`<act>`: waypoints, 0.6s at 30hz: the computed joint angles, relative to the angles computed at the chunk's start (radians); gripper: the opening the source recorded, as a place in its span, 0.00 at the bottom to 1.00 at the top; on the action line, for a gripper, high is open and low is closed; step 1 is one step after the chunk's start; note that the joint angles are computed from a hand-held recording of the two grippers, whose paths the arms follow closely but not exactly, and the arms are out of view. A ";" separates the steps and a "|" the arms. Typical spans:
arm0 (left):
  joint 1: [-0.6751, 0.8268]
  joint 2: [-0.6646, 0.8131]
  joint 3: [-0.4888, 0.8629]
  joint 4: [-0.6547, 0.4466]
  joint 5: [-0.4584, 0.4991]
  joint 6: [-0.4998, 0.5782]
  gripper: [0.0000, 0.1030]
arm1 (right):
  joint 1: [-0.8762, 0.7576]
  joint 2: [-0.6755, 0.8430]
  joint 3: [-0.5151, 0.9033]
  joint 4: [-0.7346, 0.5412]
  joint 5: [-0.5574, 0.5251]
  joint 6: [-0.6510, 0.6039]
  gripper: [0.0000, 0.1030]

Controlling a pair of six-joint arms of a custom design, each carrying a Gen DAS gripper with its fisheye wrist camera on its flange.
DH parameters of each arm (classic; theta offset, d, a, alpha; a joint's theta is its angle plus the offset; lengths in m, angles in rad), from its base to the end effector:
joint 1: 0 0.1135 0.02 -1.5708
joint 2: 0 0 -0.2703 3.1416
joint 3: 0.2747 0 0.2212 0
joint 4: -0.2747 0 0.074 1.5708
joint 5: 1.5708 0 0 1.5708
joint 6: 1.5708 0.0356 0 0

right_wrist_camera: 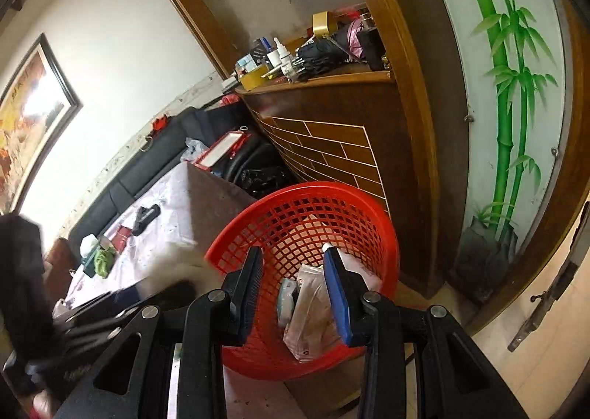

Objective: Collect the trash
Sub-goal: 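Carry both items over the red basket and open both tools to drop them, then bring both open tools back to the remaining trash on the bed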

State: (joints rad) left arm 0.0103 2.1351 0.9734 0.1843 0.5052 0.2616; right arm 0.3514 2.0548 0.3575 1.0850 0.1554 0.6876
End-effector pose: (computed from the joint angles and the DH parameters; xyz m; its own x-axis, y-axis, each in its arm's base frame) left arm 0.3633 -0.0135 0.0832 -0.7331 0.2188 -0.6439 0.4671 0.8502 -0.2430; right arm 0.2533 0.0870 0.0712 -0.5574 0.4635 -0.6888 0.1716 0.8761 0.4506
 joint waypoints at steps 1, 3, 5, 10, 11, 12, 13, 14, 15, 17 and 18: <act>0.008 -0.004 0.002 -0.022 0.007 0.018 0.71 | 0.001 -0.004 -0.013 0.014 0.005 0.002 0.37; 0.032 -0.023 -0.023 -0.020 0.009 0.054 0.71 | 0.007 -0.028 -0.055 0.038 0.029 0.006 0.37; 0.081 -0.056 -0.063 -0.009 0.022 0.084 0.71 | 0.007 -0.048 -0.099 0.075 0.037 0.001 0.37; 0.244 -0.124 -0.091 -0.065 0.093 0.171 0.71 | 0.028 -0.072 -0.190 0.122 0.089 -0.028 0.37; 0.275 -0.135 -0.093 -0.073 0.104 0.183 0.71 | 0.036 -0.072 -0.201 0.121 0.101 -0.033 0.37; 0.317 -0.143 -0.088 -0.091 0.126 0.203 0.71 | 0.042 -0.070 -0.209 0.121 0.107 -0.038 0.37; 0.355 -0.149 -0.078 -0.117 0.140 0.225 0.71 | 0.046 -0.062 -0.218 0.132 0.106 -0.044 0.37; 0.383 -0.151 -0.065 -0.140 0.146 0.239 0.71 | 0.051 -0.056 -0.226 0.139 0.104 -0.048 0.37; 0.424 -0.148 -0.041 -0.179 0.159 0.261 0.71 | 0.059 -0.051 -0.231 0.140 0.103 -0.049 0.37; 0.487 -0.135 0.007 -0.244 0.181 0.292 0.71 | 0.077 -0.046 -0.232 0.135 0.108 -0.050 0.37; 0.516 -0.128 0.028 -0.265 0.183 0.302 0.71 | 0.087 -0.040 -0.239 0.149 0.112 -0.051 0.37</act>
State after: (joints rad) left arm 0.5258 2.0076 1.0016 -0.0805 0.6886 0.5639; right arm 0.4383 2.0147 0.1181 1.2343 0.2672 0.6368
